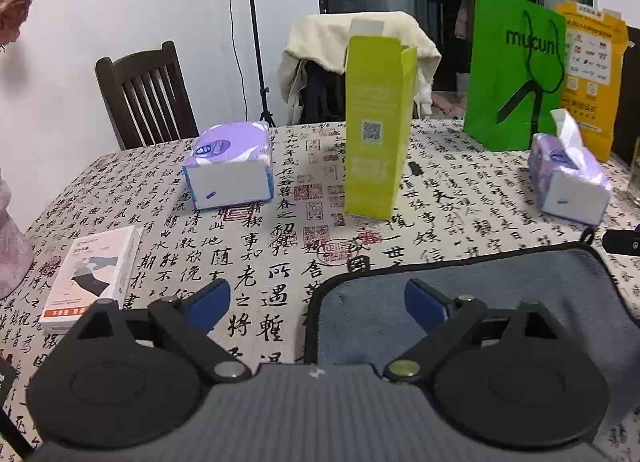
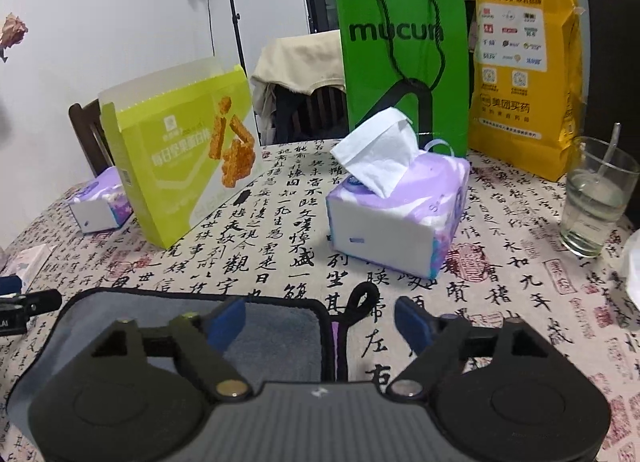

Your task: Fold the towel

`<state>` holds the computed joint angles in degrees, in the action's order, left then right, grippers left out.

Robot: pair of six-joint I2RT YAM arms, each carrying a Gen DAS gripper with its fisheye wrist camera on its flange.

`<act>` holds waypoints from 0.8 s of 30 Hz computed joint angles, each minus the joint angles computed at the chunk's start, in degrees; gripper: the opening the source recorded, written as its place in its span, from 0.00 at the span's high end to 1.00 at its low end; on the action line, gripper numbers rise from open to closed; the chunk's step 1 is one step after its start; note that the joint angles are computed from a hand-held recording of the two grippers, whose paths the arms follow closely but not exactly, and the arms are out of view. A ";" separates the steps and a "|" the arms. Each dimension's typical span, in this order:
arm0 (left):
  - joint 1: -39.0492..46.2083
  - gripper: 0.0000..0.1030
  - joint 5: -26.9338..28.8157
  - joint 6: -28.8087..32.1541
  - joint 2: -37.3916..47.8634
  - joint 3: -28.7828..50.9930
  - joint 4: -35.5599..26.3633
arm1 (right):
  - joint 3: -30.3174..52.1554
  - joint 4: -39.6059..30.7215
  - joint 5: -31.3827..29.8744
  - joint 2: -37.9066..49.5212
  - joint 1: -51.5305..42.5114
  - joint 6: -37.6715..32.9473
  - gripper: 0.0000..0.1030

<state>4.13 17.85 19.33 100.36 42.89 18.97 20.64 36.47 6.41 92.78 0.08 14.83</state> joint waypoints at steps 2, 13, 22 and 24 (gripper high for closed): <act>0.50 0.05 0.61 0.16 -2.03 -1.15 -0.53 | -1.25 -1.35 0.21 -3.06 0.35 -0.27 0.19; 3.39 0.02 3.47 1.15 -10.56 -6.73 -3.20 | -5.89 -10.57 2.76 -18.34 3.54 0.24 0.13; 6.23 0.00 6.49 2.56 -16.93 -10.28 -5.23 | -8.74 -19.42 6.62 -30.98 7.15 0.79 0.00; 6.89 0.00 7.00 2.52 -17.85 -10.42 -6.19 | -9.34 -21.22 7.63 -33.58 8.01 0.97 0.00</act>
